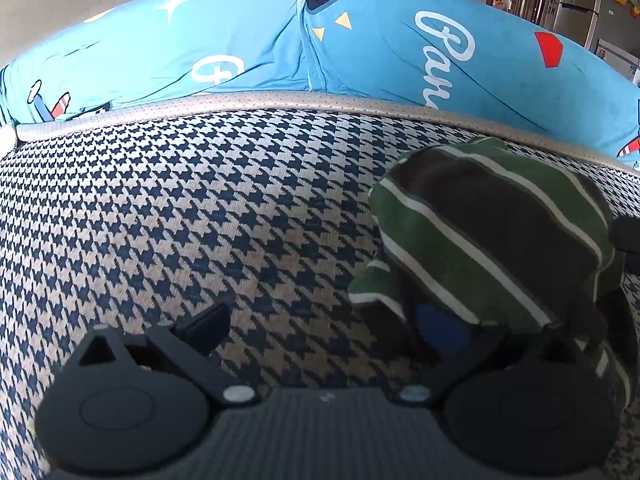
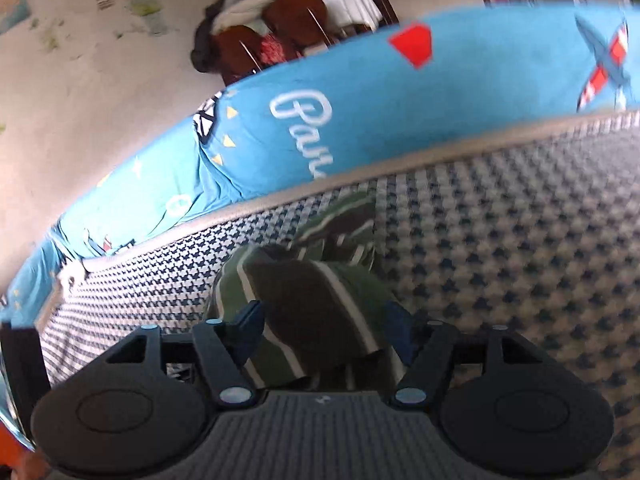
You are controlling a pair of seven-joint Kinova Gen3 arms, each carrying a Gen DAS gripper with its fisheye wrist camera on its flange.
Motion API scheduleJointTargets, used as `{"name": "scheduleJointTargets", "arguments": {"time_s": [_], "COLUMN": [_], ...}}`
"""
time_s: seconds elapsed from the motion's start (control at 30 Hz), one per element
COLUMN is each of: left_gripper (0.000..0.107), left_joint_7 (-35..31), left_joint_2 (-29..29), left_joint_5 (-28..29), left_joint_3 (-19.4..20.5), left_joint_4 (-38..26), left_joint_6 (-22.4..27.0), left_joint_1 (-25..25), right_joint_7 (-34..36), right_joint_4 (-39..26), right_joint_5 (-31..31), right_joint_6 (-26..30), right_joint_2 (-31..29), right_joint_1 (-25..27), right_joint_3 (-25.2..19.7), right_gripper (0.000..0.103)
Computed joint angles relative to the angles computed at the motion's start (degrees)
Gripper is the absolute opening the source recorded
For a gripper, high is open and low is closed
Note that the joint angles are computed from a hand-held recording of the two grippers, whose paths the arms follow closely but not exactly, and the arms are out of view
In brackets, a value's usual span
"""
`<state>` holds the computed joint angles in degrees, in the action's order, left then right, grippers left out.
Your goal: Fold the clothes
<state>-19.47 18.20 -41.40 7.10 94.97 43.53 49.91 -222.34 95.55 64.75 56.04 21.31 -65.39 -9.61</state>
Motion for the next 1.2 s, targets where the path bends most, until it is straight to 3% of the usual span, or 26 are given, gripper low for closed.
{"name": "scheduleJointTargets", "arguments": {"time_s": [0.2, 0.33, 0.43, 0.77, 0.9, 0.97, 1.1, 1.2], "left_gripper": [0.103, 0.103, 0.103, 0.103, 0.103, 0.103, 0.103, 0.103], "left_joint_7": [-0.02, 0.34, 2.73, 14.00, 18.21, 19.24, 18.66, 18.48], "left_joint_2": [-0.82, -1.39, -1.97, -5.03, -6.30, -6.71, -6.64, -6.72], "left_joint_5": [0.38, 0.32, -1.26, -8.24, -12.13, -13.47, -14.35, -15.33], "left_joint_3": [0.53, 0.57, 0.09, -0.25, 0.53, 1.15, 2.37, 2.53], "left_joint_4": [0.87, 1.32, 1.75, 4.72, 6.59, 7.38, 7.92, 8.27], "left_joint_6": [0.17, 0.15, 0.82, -1.94, -3.45, -4.37, -6.04, -6.70], "left_joint_1": [-0.10, -0.39, 0.06, -1.89, -2.74, -3.33, -4.16, -3.96], "right_joint_7": [-7.02, -4.52, -1.25, 2.79, 9.73, 14.39, 23.71, 28.28], "right_joint_4": [0.89, -0.08, -1.05, 0.56, -0.43, -1.72, -4.95, -5.29], "right_joint_5": [5.39, 8.01, 8.35, 15.08, 13.83, 12.05, 10.96, 7.93], "right_joint_6": [-1.50, -1.07, -0.81, -7.84, -14.97, -17.68, -16.70, -18.08], "right_joint_2": [1.88, 3.19, 3.83, 3.17, 3.63, 4.56, 7.67, 7.03], "right_joint_1": [-0.34, -0.78, -1.20, -1.31, -2.99, -1.64, 3.25, 0.84], "right_joint_3": [1.32, 1.02, 0.91, -0.40, 2.18, 0.55, -7.74, -4.64], "right_gripper": [0.065, 0.029, 0.020, 0.015, 0.009, 0.008, 0.008, 0.008]}}
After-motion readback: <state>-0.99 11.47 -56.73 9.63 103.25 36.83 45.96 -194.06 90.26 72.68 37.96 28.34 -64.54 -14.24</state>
